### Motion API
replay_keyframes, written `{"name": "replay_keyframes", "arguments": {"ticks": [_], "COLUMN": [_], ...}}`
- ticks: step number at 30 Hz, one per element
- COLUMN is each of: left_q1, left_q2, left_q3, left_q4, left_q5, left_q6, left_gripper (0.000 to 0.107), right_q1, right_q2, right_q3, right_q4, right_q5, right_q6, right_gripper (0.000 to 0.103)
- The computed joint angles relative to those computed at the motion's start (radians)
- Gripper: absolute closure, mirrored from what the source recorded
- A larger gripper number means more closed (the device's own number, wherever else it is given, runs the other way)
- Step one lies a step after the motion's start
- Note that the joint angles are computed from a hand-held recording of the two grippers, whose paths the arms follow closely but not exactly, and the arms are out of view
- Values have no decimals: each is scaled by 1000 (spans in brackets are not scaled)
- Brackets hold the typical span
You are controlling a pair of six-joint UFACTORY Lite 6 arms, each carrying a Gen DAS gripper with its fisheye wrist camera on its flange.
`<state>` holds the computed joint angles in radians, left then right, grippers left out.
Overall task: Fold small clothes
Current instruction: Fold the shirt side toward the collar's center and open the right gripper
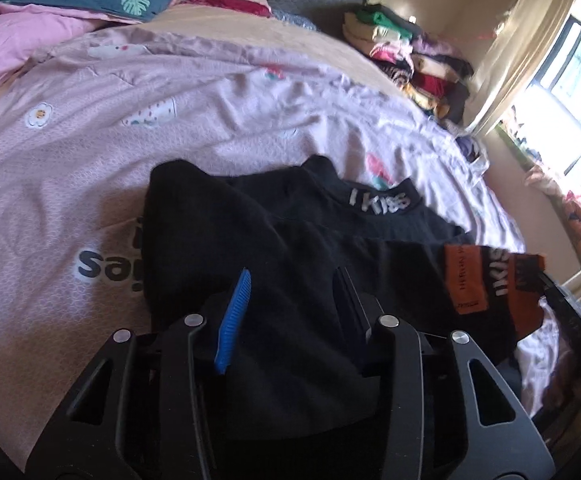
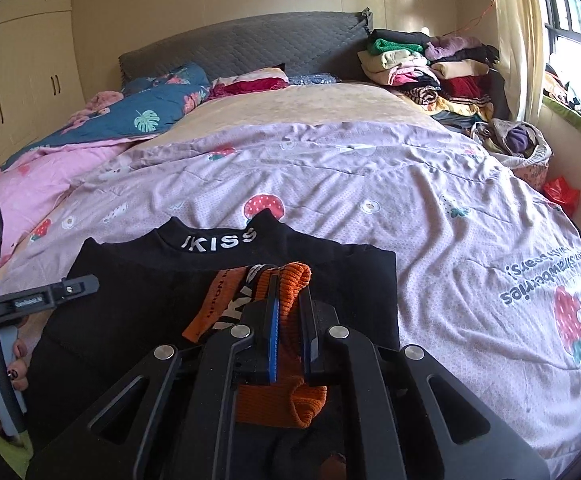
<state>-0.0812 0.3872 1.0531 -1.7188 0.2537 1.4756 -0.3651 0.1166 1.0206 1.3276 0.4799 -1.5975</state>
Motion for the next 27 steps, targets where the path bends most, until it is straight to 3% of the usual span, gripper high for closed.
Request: {"name": "replay_keyframes", "arguments": {"ticks": [2, 9, 15, 17, 22, 27], "left_q1": [-8, 48, 38, 40, 45, 41], "left_q2": [32, 41, 27, 28, 25, 22], "left_q3": [19, -10, -39, -40, -45, -47], "left_q4": [78, -44, -152, -159, -162, -183], "left_q5": [-47, -11, -18, -10, -3, -13], "left_q6": [-87, 38, 148, 152, 155, 179], "left_gripper": [73, 74, 74, 74, 74, 74], "right_q1": [-3, 8, 3, 30, 126, 170], "right_q2": [1, 16, -3, -9, -8, 26], "right_q3": [-5, -29, -50, -57, -77, -72], "right_q4": [-1, -30, -53, -87, -149, -228], "right_q5": [-5, -148, -54, -30, 14, -23], "right_q6": [3, 99, 112, 137, 190, 251], "right_gripper": [95, 91, 87, 77, 76, 68]}}
